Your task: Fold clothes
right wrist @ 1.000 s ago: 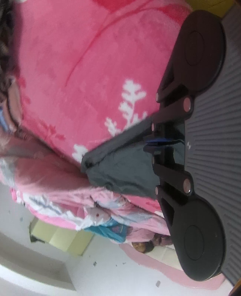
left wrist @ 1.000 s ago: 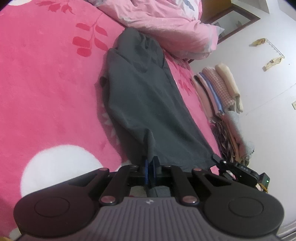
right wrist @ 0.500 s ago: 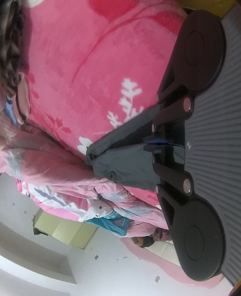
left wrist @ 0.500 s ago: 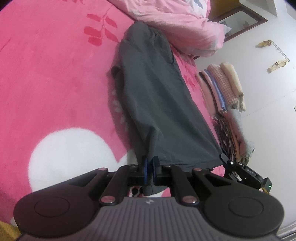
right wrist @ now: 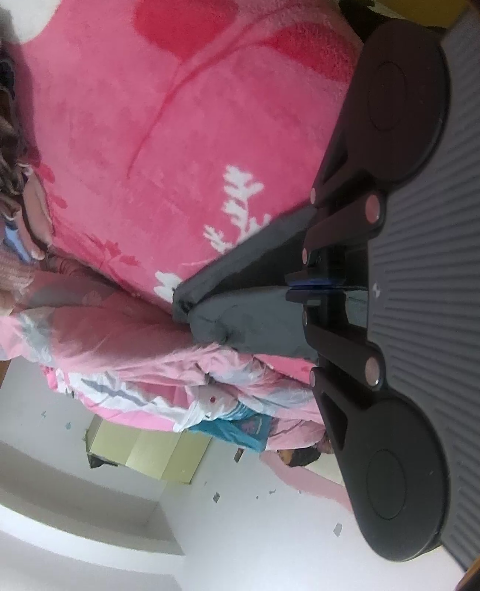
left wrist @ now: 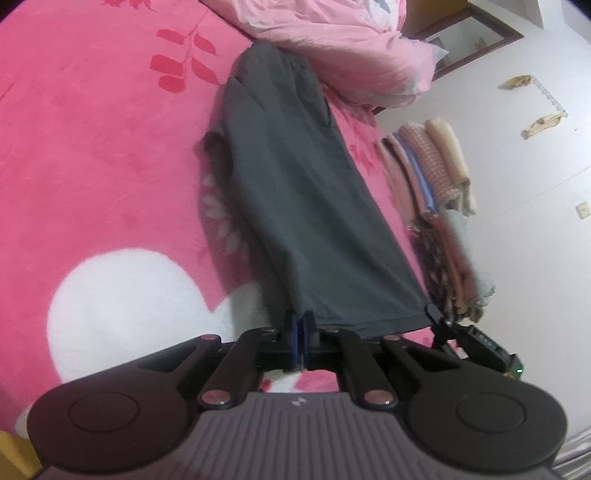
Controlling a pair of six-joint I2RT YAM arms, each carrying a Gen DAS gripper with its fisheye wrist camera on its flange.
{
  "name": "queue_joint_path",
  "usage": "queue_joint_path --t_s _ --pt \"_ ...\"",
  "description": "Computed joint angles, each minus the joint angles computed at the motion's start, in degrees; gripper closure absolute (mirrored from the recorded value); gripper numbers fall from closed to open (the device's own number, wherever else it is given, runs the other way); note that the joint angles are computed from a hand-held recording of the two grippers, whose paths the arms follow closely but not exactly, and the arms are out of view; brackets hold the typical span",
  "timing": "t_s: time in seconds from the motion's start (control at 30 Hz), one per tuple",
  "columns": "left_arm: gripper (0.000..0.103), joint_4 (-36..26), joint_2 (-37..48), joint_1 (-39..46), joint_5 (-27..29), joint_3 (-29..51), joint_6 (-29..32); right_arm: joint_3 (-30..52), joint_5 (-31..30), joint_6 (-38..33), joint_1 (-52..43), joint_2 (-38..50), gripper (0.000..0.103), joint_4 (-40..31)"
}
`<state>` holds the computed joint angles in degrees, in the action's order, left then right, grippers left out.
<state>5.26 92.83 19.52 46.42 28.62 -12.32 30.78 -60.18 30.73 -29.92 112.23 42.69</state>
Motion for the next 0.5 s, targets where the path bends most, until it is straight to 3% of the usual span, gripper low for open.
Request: queue_joint_path --t_s 0.5 --pt "0.101 -4.33 4.2 0.41 0.59 1.76 3.68 1.03 0.85 -0.46 -0.77 3.46 0.103 -1.42"
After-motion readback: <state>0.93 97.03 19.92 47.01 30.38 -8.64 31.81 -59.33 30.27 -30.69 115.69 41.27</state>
